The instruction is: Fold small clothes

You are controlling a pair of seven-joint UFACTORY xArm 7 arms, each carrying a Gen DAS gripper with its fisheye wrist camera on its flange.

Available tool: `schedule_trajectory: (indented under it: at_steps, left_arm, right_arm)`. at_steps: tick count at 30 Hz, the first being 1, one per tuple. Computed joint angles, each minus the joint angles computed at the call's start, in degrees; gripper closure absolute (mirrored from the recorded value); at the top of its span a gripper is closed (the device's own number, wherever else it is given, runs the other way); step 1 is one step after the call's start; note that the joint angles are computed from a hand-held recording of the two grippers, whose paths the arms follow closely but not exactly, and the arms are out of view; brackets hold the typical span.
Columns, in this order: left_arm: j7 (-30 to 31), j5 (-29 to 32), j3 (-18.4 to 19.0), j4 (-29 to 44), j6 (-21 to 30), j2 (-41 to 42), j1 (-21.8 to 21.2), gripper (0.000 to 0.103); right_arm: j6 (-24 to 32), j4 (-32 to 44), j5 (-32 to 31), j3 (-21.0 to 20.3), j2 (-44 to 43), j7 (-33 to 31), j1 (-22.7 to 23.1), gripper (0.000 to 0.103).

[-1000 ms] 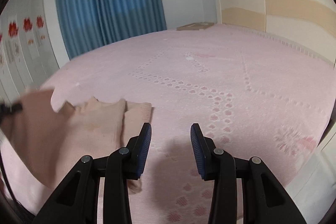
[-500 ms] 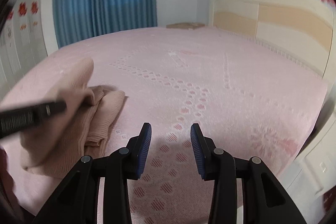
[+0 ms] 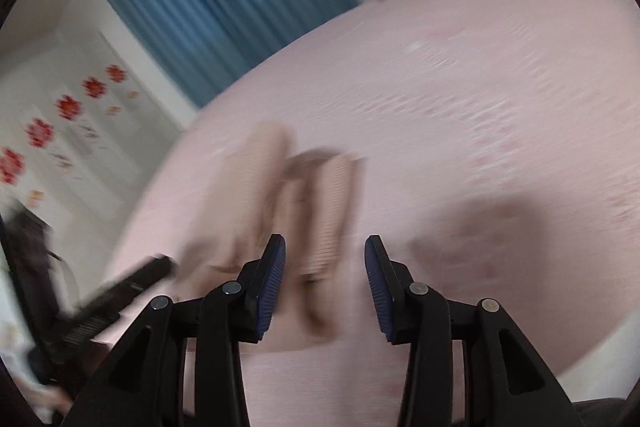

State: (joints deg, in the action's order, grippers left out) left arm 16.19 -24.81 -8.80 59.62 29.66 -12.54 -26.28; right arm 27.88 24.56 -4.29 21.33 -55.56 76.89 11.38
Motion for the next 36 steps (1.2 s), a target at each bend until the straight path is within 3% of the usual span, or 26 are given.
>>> schedule_trajectory:
  at_steps: [3,7,13,17,18,21,23,25,27,28,32,33,36]
  left_arm:
    - [1.38,-1.91,2.27,0.15,0.43,1.33,1.46,0.051]
    - [2.87,-5.15,3.61,1.78,0.09,4.28,3.74,0.051]
    - [3.36,-7.63,2.48,4.33,0.55,8.34,6.13,0.051]
    - [6.23,-10.09,2.02,4.02,0.85,8.65,6.91,0.051]
    - [6.29,-10.31,1.84,4.02,0.59,8.73,7.02,0.051]
    - [6.89,-12.75,1.82,4.69,2.07,9.22,7.34,0.051]
    - [7.09,-13.85,1.74,5.07,3.09,9.55,7.66,0.051]
    - [6.76,-13.75,1.49,5.02,2.88,9.77,7.88,0.051]
    - [7.61,-14.86,1.44,5.03,3.28,9.8,7.99,0.051]
    - [8.07,-15.41,1.42,5.06,3.51,9.75,8.04,0.051]
    - [8.68,-15.46,1.17,5.1,3.06,9.93,8.11,0.051]
    - [8.7,-15.5,1.11,5.05,3.1,9.92,8.1,0.051]
    - [8.98,-15.75,1.09,4.98,3.28,9.85,8.11,0.051]
  right_arm:
    - [-5.93,2.34,0.25,-2.56,6.64,-2.44,-0.62,0.053]
    - [-5.02,8.0,0.82,-6.27,16.03,-8.1,-0.31,0.049]
    - [-4.22,13.56,3.98,-10.01,26.92,-14.23,1.21,0.048]
    - [-12.16,11.15,10.09,-12.47,29.61,-15.54,3.84,0.048]
    - [-13.49,11.06,9.54,-11.6,29.88,-15.08,2.81,0.052]
    - [-15.32,12.08,4.19,-7.48,29.7,-14.39,-1.67,0.082]
    - [-16.1,12.83,-2.82,-1.12,27.41,-11.47,-8.03,0.084]
    - [-13.17,14.82,-12.45,7.37,22.01,-9.29,-15.54,0.084]
    - [-9.04,16.17,-17.92,12.16,18.05,-8.28,-18.66,0.085]
    - [-7.19,16.16,-18.29,12.2,17.62,-8.26,-17.84,0.084]
    - [3.94,15.36,-12.07,5.57,22.62,-8.71,-10.23,0.083]
    - [4.05,13.5,-9.11,2.42,23.1,-8.3,-7.82,0.08]
    - [-1.31,8.04,-6.13,-2.59,19.32,-5.53,-4.72,0.053]
